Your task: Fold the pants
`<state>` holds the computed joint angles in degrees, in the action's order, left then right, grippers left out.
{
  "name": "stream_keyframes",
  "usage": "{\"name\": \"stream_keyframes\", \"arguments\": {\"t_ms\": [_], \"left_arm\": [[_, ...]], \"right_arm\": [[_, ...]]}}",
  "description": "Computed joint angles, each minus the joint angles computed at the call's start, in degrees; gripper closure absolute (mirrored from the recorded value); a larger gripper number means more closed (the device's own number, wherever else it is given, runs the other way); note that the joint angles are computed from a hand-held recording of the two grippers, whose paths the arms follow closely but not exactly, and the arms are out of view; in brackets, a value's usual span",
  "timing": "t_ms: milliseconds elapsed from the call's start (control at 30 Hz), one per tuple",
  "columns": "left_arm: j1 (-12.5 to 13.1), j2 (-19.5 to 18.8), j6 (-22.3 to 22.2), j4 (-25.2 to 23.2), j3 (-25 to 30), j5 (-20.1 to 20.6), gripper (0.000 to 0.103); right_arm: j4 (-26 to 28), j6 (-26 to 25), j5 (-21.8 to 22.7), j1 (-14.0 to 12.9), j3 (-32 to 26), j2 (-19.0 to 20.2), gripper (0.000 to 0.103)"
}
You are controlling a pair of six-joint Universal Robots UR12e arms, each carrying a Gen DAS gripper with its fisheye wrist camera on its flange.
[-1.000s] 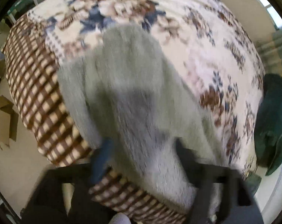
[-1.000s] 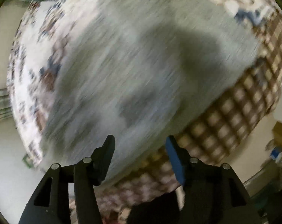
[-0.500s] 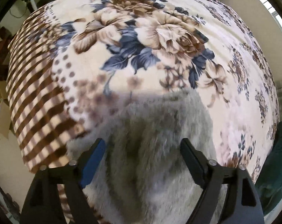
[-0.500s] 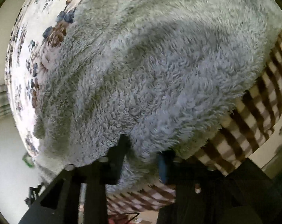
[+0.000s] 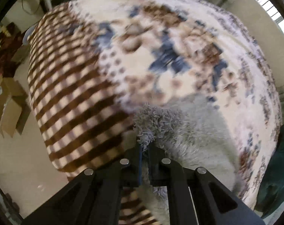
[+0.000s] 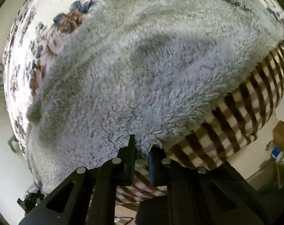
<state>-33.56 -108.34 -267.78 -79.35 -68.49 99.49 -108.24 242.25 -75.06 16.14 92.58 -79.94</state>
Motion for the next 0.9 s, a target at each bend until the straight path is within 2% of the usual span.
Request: {"name": "stream_keyframes", "arguments": {"t_ms": [67, 133, 200, 233, 267, 300, 333, 467, 600, 667, 700, 733, 800, 833, 867, 900], "left_arm": [[0.35, 0.13, 0.39, 0.29, -1.47, -2.44, 0.095], [0.26, 0.14, 1.16, 0.39, -1.74, -2.52, 0.095], [-0.09, 0.46, 1.39, 1.11, -1.66, -1.53, 0.091], [-0.25, 0.47, 1.45, 0.51, -1.03, -1.02, 0.078], [-0.54, 0.08, 1.83, -1.69, 0.6, 0.23, 0.066], [-0.86, -0.34, 2.45, -3.73, 2.16, 1.82, 0.038], [-1.41, -0.7, 3.1, -5.55, 3.85, 4.31, 0.02], [-2.32, -2.25, 5.23, -9.43, 8.61, 8.91, 0.018], [-2.26, -6.28, 9.97, -12.23, 14.38, 8.6, 0.018], [-2.32, -9.84, 14.27, -13.68, 18.75, 7.47, 0.018], [-2.33, -11.58, 16.23, -14.98, 20.97, 6.9, 0.018], [-2.4, -13.08, 17.82, -15.88, 22.71, 6.42, 0.018], [-2.43, -15.05, 21.62, -15.7, 24.47, 5.15, 0.018], [-2.52, -16.41, 23.28, -17.19, 26.12, 5.11, 0.018], [-2.58, -17.64, 25.59, -18.17, 27.2, 4.9, 0.018], [-2.58, -18.16, 26.76, -18.58, 27.44, 4.45, 0.018]], "right_arm": [[2.61, -2.11, 0.88, -0.22, -0.21, 0.46, 0.091], [6.8, -5.42, 2.88, -0.64, -2.14, 2.09, 0.088], [11.64, -9.24, 4.06, -1.08, -4.45, 3.12, 0.069], [13.03, -11.29, 5.57, -1.49, -5.59, 3.53, 0.064], [13.45, -12.8, 7.33, -1.91, -6.27, 3.6, 0.054], [14.05, -14.74, 8.83, -2.16, -7.47, 3.97, 0.045], [14.95, -17.53, 9.98, -2.24, -9.1, 4.44, 0.043], [18.06, -29.2, 10.05, -0.55, -18.52, 8.67, 0.037], [15.03, -35.71, 8.0, 1.36, -29.02, 16.13, 0.031], [13.65, -38.57, 4.38, 2.45, -34.86, 20.74, 0.031], [15.13, -40.4, 3.51, 2.76, -38.38, 23.31, 0.031], [17.36, -42.28, 2.74, 3.12, -42.44, 26.21, 0.031], [23.4, -45.87, 5.07, 2.92, -50.45, 31.71, 0.031], [26.87, -46.83, 5.63, 3.08, -54.99, 34.71, 0.031], [28.12, -47.69, 5.05, 3.21, -57.25, 36.26, 0.041], [27.92, -48.31, 2.21, 3.72, -59.0, 37.4, 0.091]]}}
